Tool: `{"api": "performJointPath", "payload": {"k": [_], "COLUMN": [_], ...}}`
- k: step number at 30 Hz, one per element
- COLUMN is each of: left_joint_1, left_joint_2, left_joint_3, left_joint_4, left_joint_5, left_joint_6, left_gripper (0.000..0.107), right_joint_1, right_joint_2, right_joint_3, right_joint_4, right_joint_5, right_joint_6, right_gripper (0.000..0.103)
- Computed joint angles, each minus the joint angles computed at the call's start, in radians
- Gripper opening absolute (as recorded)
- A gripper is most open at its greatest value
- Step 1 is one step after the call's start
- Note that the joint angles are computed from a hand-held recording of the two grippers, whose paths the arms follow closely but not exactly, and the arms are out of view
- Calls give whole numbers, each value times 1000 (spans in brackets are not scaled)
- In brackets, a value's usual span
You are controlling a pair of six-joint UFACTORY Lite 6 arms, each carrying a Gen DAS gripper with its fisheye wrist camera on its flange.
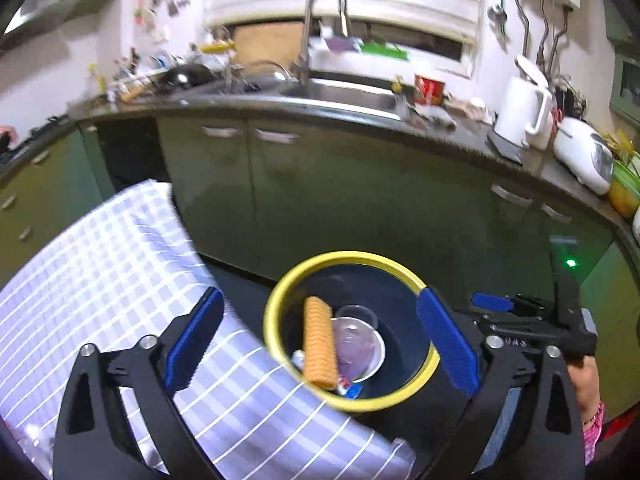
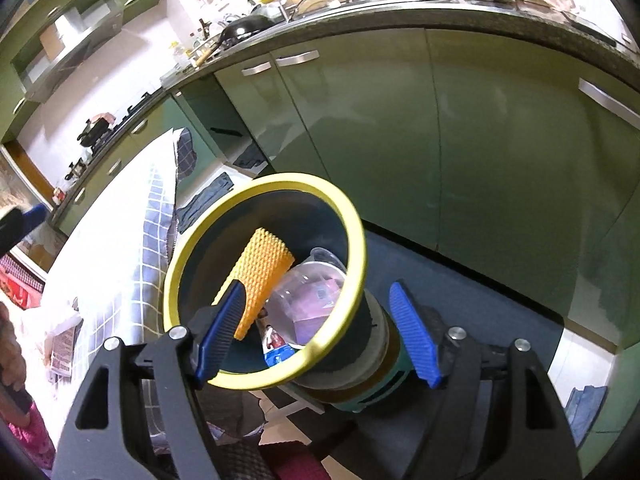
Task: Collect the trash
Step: 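Carry the orange foam sleeve over the bin and open the left gripper, then move the right gripper to the white tissues and grasp them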
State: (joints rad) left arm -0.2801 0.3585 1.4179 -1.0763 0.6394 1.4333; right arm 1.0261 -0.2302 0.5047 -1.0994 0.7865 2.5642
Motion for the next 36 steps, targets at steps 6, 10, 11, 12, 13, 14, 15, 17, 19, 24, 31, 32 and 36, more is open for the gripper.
{"api": "performJointPath", "payload": {"k": [6,10,11,12,13,14,15,17,19,24,31,32,36], "left_joint_1": [197,393,437,492,534,577,608,686,761,914,1006,1008,1038], "left_joint_2": [-146,-160,-149,-136,-121,-102,-88,-48,-11,143,308,309,327], "left_joint_3": [-132,-135,-126,-110,-96,-75,-64,-24,6,168,339,337,352], "left_joint_4": [-78,-110,-119,-121,-119,-110,-108,-102,-111,-100,-39,-42,-68], "left_joint_5": [-14,24,37,52,66,79,84,91,103,154,170,165,146], "left_joint_6": [127,164,175,178,182,179,185,191,209,185,96,93,124], "left_gripper": [98,98,98,98,98,98,98,98,98,98,98,98,98], "right_joint_1": [-4,-14,-13,-15,-17,-16,-17,-16,-15,-11,-8,-7,-6], "right_joint_2": [106,198,225,252,292,317,355,416,481,655,907,936,1081], "right_joint_3": [127,253,291,327,380,417,469,557,651,920,1323,1371,1598], "right_joint_4": [-11,0,7,11,20,28,40,64,93,177,291,307,364], "right_joint_5": [-17,-23,-22,-24,-26,-24,-26,-24,-18,9,41,43,-8], "right_joint_6": [-71,-171,-201,-226,-266,-291,-330,-396,-465,-664,-932,-961,-1089], "right_gripper": [72,74,74,75,75,75,75,76,76,77,78,78,78]}}
